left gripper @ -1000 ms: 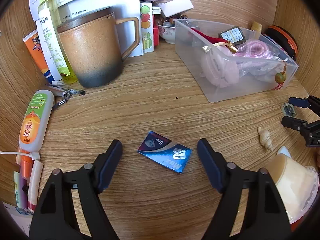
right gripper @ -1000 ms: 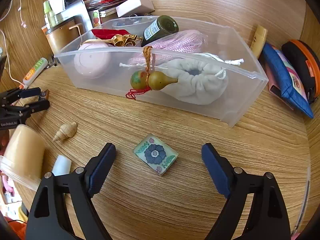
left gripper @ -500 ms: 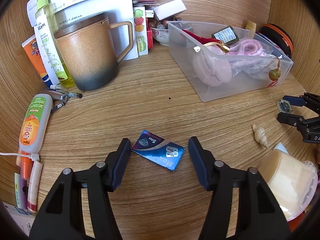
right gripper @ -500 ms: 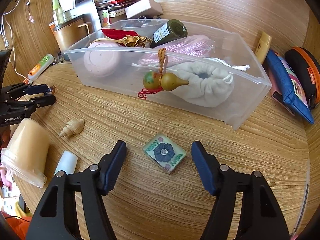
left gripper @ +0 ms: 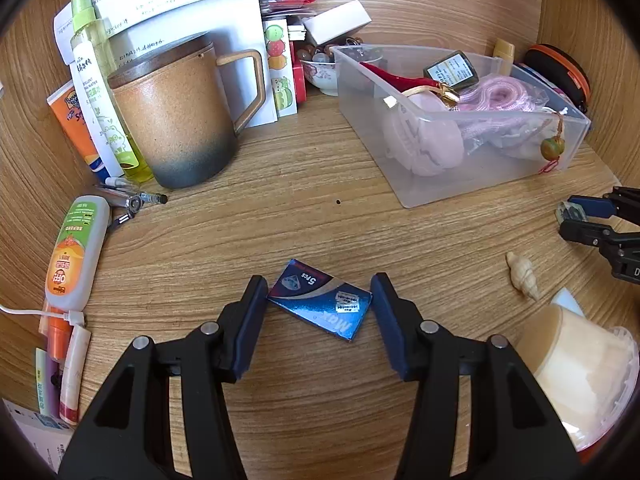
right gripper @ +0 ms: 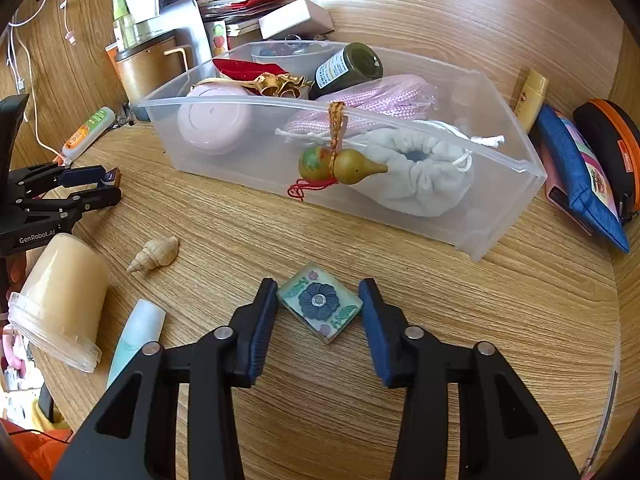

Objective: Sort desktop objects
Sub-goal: 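Grasp the blue card packet with the left gripper while the right gripper grasps the floral tile, then carry the blue card packet and floral tile over the clear box with both grippers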

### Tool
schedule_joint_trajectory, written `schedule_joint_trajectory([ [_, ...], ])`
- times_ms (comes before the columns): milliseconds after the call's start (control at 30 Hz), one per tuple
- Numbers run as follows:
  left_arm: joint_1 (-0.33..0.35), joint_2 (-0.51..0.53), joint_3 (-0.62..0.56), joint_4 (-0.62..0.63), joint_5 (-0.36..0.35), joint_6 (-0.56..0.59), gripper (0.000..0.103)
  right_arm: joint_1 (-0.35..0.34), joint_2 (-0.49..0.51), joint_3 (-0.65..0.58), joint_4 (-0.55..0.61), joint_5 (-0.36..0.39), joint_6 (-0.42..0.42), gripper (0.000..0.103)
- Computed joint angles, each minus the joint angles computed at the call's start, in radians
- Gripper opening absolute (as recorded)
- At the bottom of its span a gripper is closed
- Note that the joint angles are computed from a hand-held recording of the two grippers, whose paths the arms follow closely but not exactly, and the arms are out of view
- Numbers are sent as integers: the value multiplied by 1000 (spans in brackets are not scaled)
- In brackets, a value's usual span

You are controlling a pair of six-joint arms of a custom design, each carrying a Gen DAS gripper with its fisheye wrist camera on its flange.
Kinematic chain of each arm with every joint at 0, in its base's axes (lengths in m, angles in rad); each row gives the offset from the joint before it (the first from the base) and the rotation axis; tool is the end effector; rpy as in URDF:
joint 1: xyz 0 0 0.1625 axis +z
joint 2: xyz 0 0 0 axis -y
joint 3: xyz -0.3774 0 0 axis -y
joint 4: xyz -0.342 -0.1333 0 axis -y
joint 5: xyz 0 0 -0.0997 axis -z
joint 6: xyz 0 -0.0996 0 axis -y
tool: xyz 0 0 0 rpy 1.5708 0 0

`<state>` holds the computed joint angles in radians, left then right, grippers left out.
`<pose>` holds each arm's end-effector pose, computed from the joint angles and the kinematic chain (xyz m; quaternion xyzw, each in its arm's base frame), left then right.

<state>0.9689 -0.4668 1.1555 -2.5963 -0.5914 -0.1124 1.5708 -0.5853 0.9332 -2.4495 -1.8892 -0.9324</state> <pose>-0.2260 -0.7104 0.0955 0.1343 0.8632 -0.3007 0.3827 0.1021 -0.7700 0.2233 0.3911 -0.8698 0.1626 0.2531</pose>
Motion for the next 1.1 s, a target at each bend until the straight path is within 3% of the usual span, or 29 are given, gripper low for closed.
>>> schedule_joint_trajectory([
  [633, 1, -12, 11, -44, 10, -25, 53, -8, -19, 9, 40, 40, 19, 37],
  [1100, -45, 23, -44, -127, 17, 98, 53, -9, -40, 4, 30, 72, 28, 37],
])
